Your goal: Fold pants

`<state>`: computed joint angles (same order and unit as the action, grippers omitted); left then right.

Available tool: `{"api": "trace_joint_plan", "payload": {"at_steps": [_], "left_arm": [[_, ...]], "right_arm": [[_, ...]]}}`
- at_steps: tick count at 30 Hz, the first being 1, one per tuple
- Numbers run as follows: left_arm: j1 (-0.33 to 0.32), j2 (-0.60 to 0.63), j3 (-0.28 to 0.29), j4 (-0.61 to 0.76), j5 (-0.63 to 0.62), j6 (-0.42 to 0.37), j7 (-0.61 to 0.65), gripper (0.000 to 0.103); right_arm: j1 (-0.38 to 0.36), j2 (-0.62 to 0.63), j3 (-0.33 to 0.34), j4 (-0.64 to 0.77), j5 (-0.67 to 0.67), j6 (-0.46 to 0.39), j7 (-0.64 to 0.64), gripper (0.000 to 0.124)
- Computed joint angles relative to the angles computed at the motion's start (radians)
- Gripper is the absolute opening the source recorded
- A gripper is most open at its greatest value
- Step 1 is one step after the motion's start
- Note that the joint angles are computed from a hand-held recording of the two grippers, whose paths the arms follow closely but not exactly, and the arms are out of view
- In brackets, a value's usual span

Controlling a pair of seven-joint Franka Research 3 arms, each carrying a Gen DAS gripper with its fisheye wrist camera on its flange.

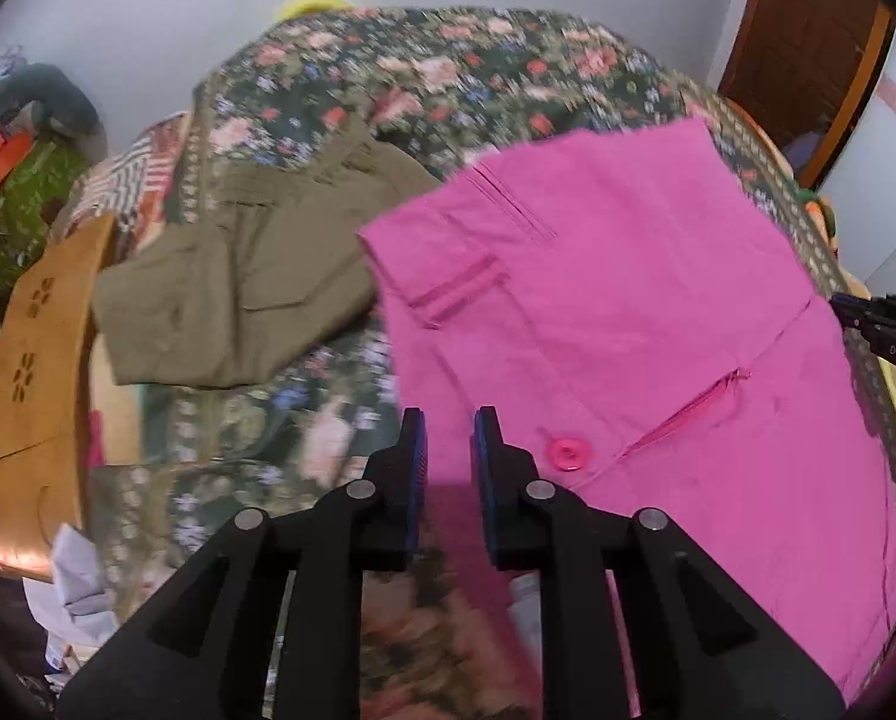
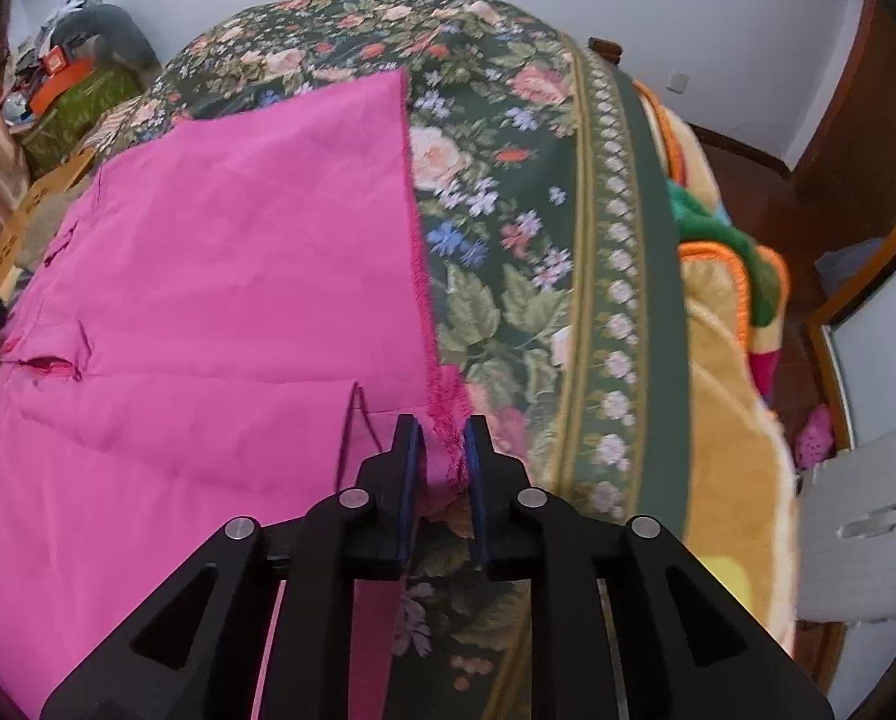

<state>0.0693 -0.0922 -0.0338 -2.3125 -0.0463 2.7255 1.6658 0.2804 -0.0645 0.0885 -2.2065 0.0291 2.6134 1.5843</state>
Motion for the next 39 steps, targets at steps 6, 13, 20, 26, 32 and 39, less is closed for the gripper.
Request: {"api": "trace_joint_plan", "payload": {"at_steps": [6, 13, 20, 26, 32, 39], "left_arm": [[0.024, 0.019, 0.021, 0.046, -0.041, 0.044, 0.000, 0.060], [0.056, 0.160, -0.003, 0.174, -0.051, 0.071, -0.001, 0.060], [0.134, 0.307, -0.076, 0.312, -0.177, -0.006, 0.103, 0.060], [0.168, 0.375, -0.114, 0.372, -0.229, -0.053, 0.164, 0.058], [0.207, 0.416, -0.154, 0.427, -0.362, -0.099, 0.245, 0.027], [0.158, 0.426, -0.118, 0.432, -0.259, -0.070, 0.145, 0.004]], "right_arm": [[-0.005, -0.029, -0.004, 0.027, 0.041, 0.020, 0.004, 0.039], [0.013, 0.067, 0.009, 0.162, 0.012, 0.072, -0.034, 0.078], [0.056, 0.244, -0.016, 0.342, -0.030, 0.073, -0.030, 0.078], [0.066, 0.389, -0.033, 0.492, 0.017, 0.067, -0.046, 0.077], [0.047, 0.484, -0.008, 0.599, 0.153, 0.003, -0.084, 0.059], [0.083, 0.485, -0.037, 0.598, 0.122, 0.044, -0.066, 0.014]]}}
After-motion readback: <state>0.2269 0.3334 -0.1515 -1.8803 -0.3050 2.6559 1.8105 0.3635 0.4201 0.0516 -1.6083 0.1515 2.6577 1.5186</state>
